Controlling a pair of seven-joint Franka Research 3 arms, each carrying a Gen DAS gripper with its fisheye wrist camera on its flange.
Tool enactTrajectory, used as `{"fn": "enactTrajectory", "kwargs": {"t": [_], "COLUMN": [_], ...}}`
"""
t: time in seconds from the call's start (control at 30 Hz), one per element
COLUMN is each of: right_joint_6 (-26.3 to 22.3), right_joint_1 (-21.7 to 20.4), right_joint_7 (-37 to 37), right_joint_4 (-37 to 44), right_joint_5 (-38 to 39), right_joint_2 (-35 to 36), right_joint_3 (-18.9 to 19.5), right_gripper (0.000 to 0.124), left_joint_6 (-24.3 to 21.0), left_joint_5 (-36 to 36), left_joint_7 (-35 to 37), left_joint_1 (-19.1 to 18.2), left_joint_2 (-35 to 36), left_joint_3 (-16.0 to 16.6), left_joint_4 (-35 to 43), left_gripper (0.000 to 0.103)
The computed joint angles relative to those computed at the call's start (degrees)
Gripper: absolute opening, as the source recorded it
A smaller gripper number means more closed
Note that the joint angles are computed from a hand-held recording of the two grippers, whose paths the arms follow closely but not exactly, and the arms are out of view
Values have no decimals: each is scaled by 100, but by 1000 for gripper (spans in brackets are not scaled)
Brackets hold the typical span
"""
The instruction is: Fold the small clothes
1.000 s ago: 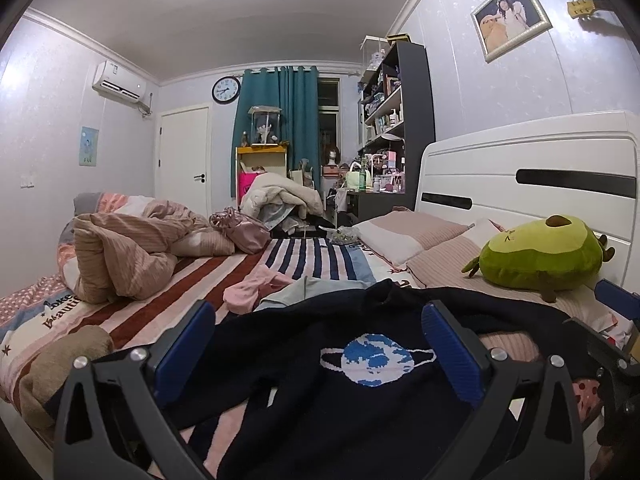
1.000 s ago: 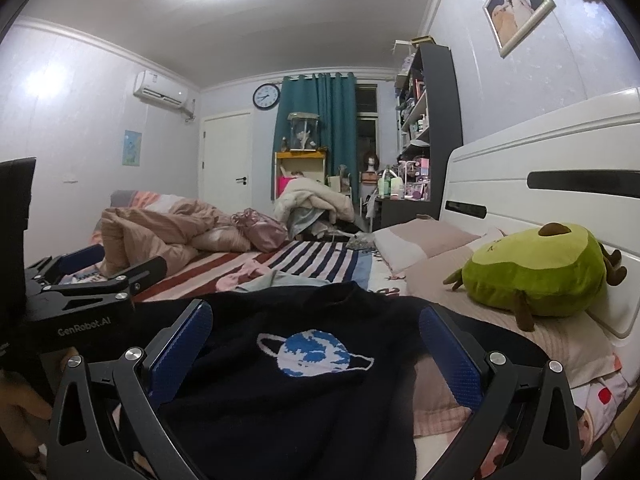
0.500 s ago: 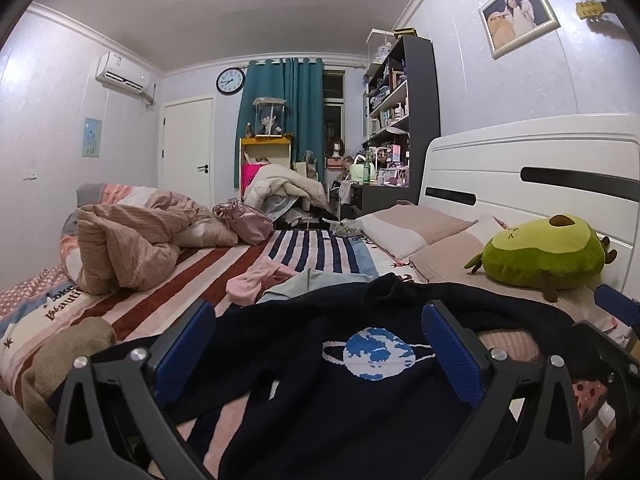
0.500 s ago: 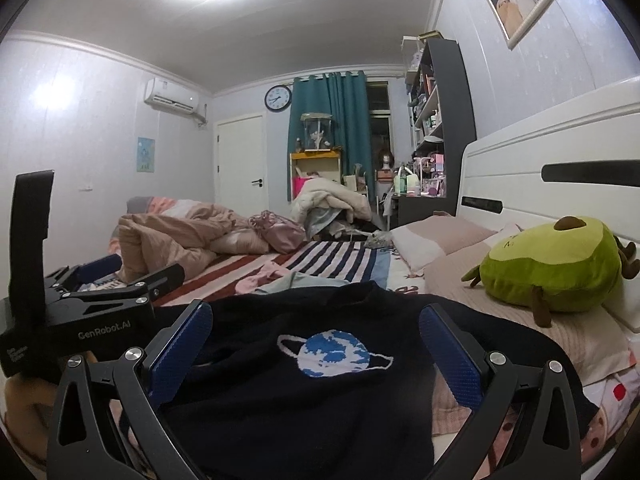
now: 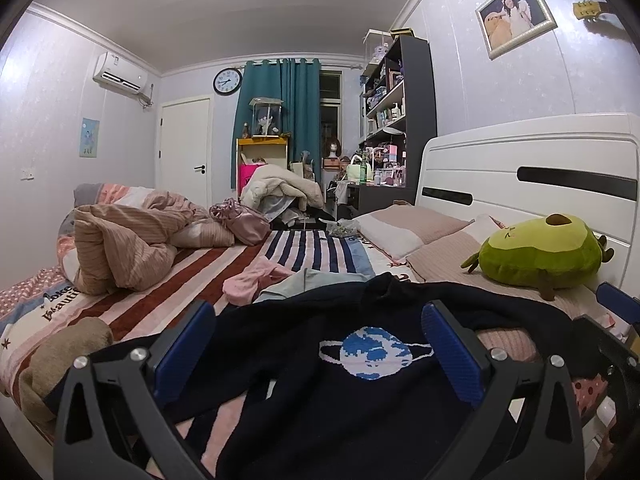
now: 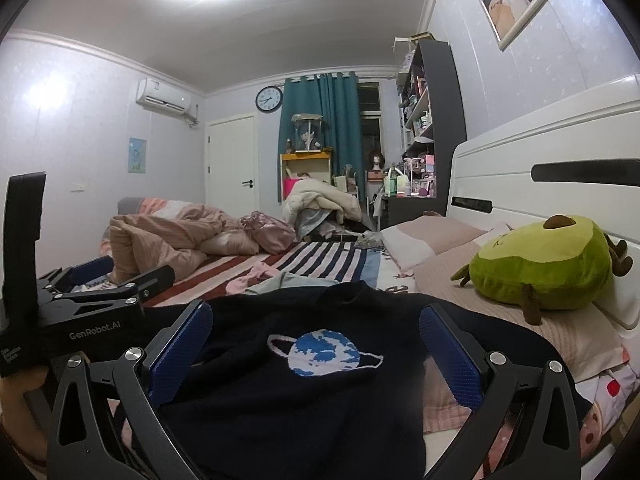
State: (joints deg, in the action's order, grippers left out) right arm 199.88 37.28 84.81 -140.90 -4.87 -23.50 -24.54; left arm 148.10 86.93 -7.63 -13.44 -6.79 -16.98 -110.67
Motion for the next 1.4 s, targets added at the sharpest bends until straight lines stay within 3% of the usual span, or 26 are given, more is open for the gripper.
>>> {"fn": "enactTrajectory", "kwargs": {"t": [0.33, 0.43, 0.83, 0.97, 1.1, 1.17, 1.2, 1.23, 1.27, 1.33, 1.4], "right_joint_6": [-45, -29, -58, -243, -436, -437, -454, -502, -607, -771, -970], "right_joint_1": [74, -92, -128, -333, -610, -702, -956, -1087, -1089, -827, -1016], "right_joint_7": [-84, -142, -178, -300, -520, -666, -799, -1022, -891, -918, -1004], "right_joint_4": [-42, -61, -49, -1, 125, 162, 211, 253, 320, 415, 542], "right_joint_5": [-85, 33, 74, 231, 540, 533, 705, 958, 808, 830, 1006], "right_joint_2": [-39, -19, -19, 59, 272, 457, 590, 704, 856, 1027, 1281], "right_joint_3": [-119, 52, 107, 323, 718, 822, 1121, 1307, 1292, 1053, 1260], "right_gripper": [103, 103, 103, 103, 103, 103, 103, 103, 103, 103, 103], "left_joint_6": [197, 221, 318, 292, -298, -382, -371, -336, -229, 23, 342], "left_joint_5": [22, 20, 76, -27, -260, -293, -370, -466, -538, -605, -706], "left_joint_7": [-55, -57, -342, -484, -955, -1177, -1149, -1102, -1068, -1062, -1006], "left_joint_1": [49, 68, 228, 442, 831, 1043, 1121, 1203, 1291, 1438, 1558], "left_joint_2": [-60, -89, -315, -586, -1172, -1428, -1480, -1542, -1611, -1660, -1648], "left_joint_3": [27, 22, 48, 160, 247, 329, 365, 425, 508, 591, 674], "left_joint_4": [-65, -97, -356, -755, -1566, -1975, -2087, -2236, -2415, -2625, -2780], "left_gripper": [102, 102, 102, 102, 102, 102, 101, 93, 83, 74, 66]}}
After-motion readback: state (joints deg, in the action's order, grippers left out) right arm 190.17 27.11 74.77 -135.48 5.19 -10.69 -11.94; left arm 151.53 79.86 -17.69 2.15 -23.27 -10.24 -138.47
